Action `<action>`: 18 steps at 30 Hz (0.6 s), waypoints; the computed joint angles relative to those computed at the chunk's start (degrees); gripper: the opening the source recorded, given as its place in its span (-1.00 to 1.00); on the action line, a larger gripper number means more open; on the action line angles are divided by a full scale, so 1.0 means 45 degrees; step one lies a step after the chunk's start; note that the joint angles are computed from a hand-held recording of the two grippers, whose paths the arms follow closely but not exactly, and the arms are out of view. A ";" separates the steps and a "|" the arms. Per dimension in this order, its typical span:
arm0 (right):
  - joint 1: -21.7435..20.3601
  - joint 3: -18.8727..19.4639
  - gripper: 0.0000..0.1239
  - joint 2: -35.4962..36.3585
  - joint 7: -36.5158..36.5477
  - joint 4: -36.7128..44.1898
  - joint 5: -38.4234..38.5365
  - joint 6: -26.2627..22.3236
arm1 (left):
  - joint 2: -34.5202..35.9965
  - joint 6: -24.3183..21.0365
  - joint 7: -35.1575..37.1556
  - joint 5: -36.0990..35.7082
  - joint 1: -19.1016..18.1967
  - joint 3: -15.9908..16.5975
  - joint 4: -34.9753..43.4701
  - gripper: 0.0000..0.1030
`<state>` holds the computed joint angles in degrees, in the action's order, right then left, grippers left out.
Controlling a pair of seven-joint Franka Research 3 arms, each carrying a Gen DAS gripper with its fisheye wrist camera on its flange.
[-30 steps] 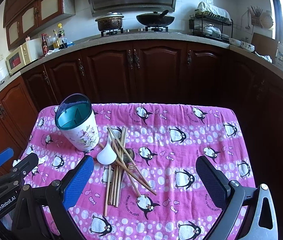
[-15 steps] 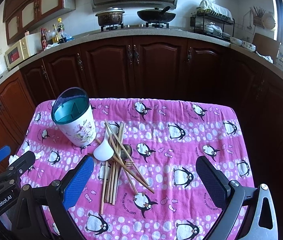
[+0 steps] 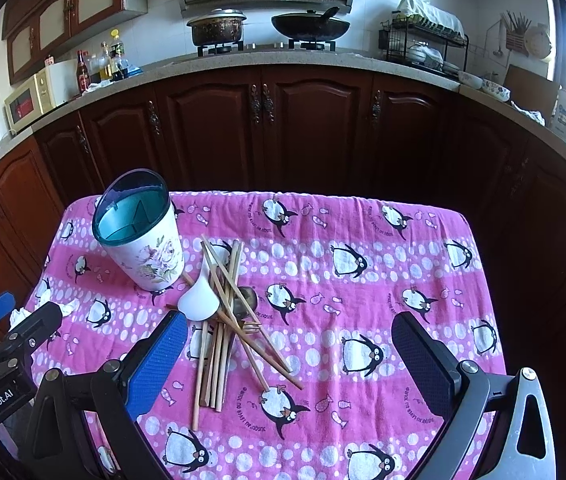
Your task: Organize utensils
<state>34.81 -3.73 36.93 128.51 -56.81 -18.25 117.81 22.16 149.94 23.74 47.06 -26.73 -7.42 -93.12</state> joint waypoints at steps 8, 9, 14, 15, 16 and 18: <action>0.0006 -0.0007 0.64 0.0358 -0.0280 0.0548 0.0104 -0.0248 | 0.0090 0.0012 0.0113 -0.0174 0.0017 -0.0004 0.0092 0.63; 0.0010 -0.0013 0.64 0.0376 -0.0303 0.0571 0.0118 -0.0263 | 0.0093 0.0015 0.0115 -0.0181 0.0014 -0.0001 0.0094 0.63; 0.0014 -0.0043 0.64 0.0544 -0.0439 0.0821 0.0181 -0.0437 | 0.0185 -0.0024 0.0180 -0.0316 0.0024 -0.0003 0.0189 0.63; 0.0013 -0.0050 0.65 0.0543 -0.0440 0.0806 0.0192 -0.0427 | 0.0210 -0.0042 0.0212 -0.0352 0.0025 -0.0007 0.0216 0.63; 0.0015 -0.0055 0.64 0.0543 -0.0438 0.0801 0.0202 -0.0432 | 0.0239 -0.0062 0.0263 -0.0397 0.0029 -0.0016 0.0245 0.63; 0.0006 -0.0065 0.64 0.0526 -0.0421 0.0746 0.0220 -0.0412 | 0.0285 -0.0097 0.0355 -0.0474 0.0031 -0.0018 0.0287 0.63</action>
<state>34.83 -4.02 39.30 126.62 -53.46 -17.25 115.95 23.44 149.51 25.33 44.92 -26.59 -7.50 -91.83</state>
